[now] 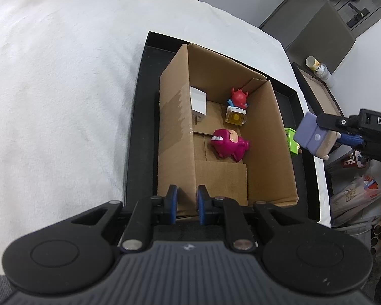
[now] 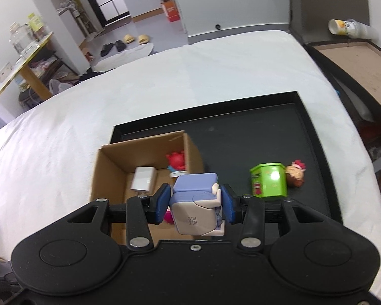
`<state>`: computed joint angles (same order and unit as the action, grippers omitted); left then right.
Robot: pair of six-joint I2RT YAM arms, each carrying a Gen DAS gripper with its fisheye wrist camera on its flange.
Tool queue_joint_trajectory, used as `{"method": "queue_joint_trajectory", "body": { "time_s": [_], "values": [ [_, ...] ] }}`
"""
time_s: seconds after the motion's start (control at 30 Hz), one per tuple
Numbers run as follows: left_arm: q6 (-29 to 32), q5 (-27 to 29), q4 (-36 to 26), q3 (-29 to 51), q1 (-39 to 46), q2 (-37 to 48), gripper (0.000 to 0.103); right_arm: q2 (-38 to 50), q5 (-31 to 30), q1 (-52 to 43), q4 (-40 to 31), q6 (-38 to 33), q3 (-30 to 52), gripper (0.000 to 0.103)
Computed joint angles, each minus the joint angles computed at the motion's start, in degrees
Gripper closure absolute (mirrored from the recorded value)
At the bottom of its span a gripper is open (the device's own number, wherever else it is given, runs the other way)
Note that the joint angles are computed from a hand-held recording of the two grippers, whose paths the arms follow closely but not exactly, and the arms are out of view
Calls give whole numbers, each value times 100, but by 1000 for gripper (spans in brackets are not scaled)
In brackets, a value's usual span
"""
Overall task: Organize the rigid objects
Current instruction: 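Carry the lavender chair into the box and open the right gripper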
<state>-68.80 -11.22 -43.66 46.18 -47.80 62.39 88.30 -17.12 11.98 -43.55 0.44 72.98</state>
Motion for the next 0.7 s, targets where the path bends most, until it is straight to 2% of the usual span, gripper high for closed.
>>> {"method": "queue_joint_trajectory", "body": {
  "time_s": [0.3, 0.7],
  "values": [
    [14, 46, 83, -77, 47, -90, 88, 83, 35, 681, 18, 192, 67, 60],
    [117, 187, 274, -282, 152, -298, 87, 500, 234, 1479, 261, 793, 99, 60]
  ]
}}
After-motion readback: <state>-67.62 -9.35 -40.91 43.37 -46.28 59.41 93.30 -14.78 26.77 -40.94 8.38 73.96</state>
